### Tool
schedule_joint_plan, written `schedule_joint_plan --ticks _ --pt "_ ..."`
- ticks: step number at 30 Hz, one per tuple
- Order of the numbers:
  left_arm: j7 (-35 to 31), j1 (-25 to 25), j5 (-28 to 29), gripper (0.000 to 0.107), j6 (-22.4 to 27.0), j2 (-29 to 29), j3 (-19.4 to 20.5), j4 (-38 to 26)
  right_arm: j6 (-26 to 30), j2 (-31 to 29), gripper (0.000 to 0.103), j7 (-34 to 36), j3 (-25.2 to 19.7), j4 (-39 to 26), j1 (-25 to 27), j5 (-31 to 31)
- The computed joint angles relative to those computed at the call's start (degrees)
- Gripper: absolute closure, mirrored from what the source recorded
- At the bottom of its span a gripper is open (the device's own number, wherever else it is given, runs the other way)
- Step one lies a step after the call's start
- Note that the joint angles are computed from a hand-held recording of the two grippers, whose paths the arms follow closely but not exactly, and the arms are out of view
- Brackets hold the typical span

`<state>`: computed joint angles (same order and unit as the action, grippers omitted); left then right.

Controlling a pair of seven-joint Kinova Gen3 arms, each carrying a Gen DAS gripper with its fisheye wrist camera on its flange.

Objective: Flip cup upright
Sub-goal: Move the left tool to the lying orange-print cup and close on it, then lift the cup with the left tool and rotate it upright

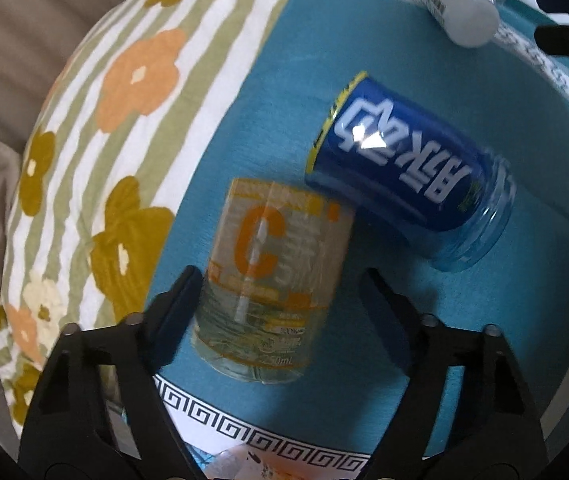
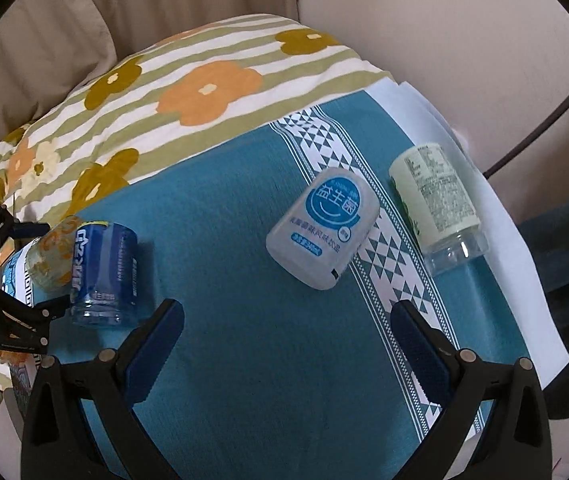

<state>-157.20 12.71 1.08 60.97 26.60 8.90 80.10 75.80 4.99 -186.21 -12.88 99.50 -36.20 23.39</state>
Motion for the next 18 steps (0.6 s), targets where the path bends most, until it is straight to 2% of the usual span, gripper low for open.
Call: schedule_joint_plan --ticks 1,10,18 --pt "0.05 0.19 -0.42 0.037 0.06 0.13 -0.15 0.03 -0.04 -0.09 0.0 -0.27 0.03 0.14 0.03 -0.17" --pt "0.11 -0.32 -0.47 0.038 0.69 -0.46 -0.42 0.58 -0.32 0.25 0.0 -2.07 -0.15 0.1 -0.34 -0.02" --pt "5.62 -0.71 -0.39 0.038 0.89 -3.26 -1.62 1.28 0.6 -1.4 0.0 -2.86 -1.24 0.48 -1.63 1.53"
